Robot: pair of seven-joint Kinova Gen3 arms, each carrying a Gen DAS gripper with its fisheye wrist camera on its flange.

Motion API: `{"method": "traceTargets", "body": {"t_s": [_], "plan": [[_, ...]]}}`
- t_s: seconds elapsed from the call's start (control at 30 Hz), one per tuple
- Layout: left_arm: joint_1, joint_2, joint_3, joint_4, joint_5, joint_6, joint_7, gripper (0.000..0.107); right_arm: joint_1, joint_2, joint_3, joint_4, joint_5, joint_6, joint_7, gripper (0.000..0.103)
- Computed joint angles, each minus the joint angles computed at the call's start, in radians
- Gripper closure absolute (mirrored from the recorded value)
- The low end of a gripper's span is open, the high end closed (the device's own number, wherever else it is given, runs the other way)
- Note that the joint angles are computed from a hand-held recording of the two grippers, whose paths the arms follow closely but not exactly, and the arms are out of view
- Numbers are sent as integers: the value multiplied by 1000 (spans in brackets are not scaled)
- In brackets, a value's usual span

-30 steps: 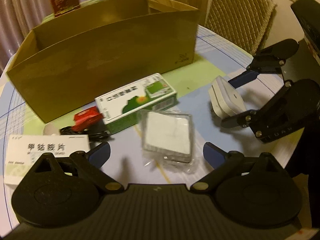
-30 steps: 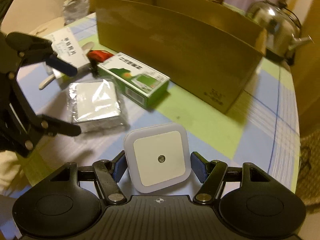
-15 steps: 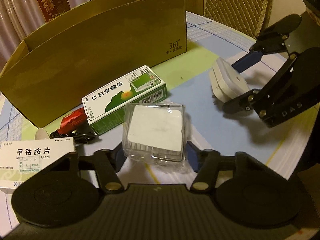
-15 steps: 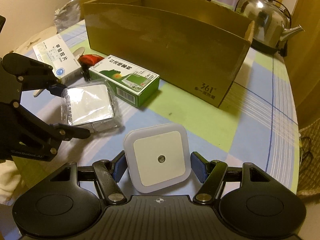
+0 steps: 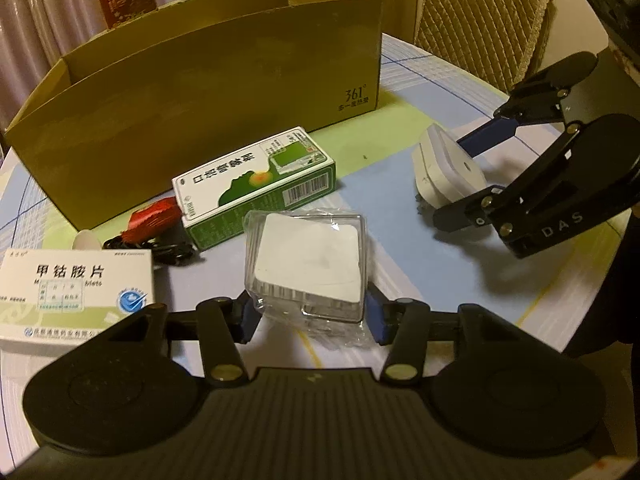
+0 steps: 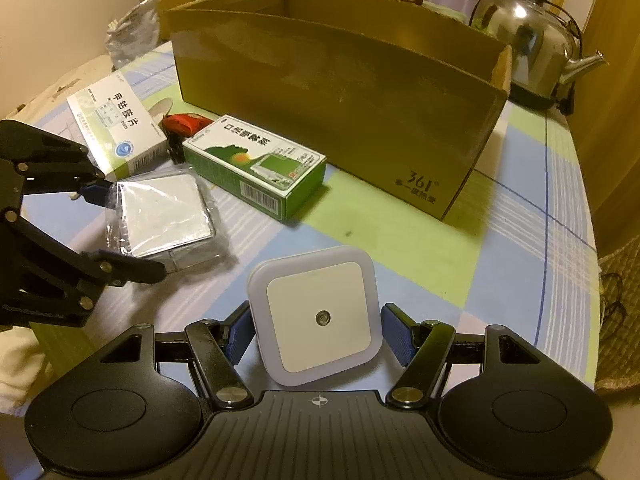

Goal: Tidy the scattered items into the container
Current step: 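Lift both held items and carry them over the cardboard box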

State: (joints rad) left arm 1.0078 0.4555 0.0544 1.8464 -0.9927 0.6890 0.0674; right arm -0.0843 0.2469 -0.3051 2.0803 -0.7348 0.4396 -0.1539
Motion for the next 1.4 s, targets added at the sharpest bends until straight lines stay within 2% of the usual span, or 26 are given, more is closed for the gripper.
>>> {"method": "traceTargets", "body": {"t_s": [0.4,0.5,0.57,0.7,0.73,0.77,0.83,1.07,1.4], "plan": [[-1,-17,22,15,-5,30,22,62,-30,-19,3,16,20,-14,-30,38],[2,-2,24,8,-2,41,15,60,-32,-18,4,17,24,-13,-32,38],[10,11,20,0,-2,54,18,52,-33,-15,5,16,27,-13,-36,38],[21,32,9,-9,-14,60,24,52,-32,-13,3,14,29,-16,-43,38],[22,33,6,-8,-17,56,30,53,-33,-11,2,13,30,-17,-45,38],[21,32,4,-6,-20,50,32,60,-32,-11,1,13,31,-17,-46,38],[13,27,7,-5,-16,40,23,62,-33,-11,0,13,35,-19,-50,38],[22,4,5,10,-25,35,56,66,-21,-25,-9,21,11,-17,-30,38],[34,-36,36,23,-51,89,116,67,-38,-71,13,42,-37,-9,3,38]]}}
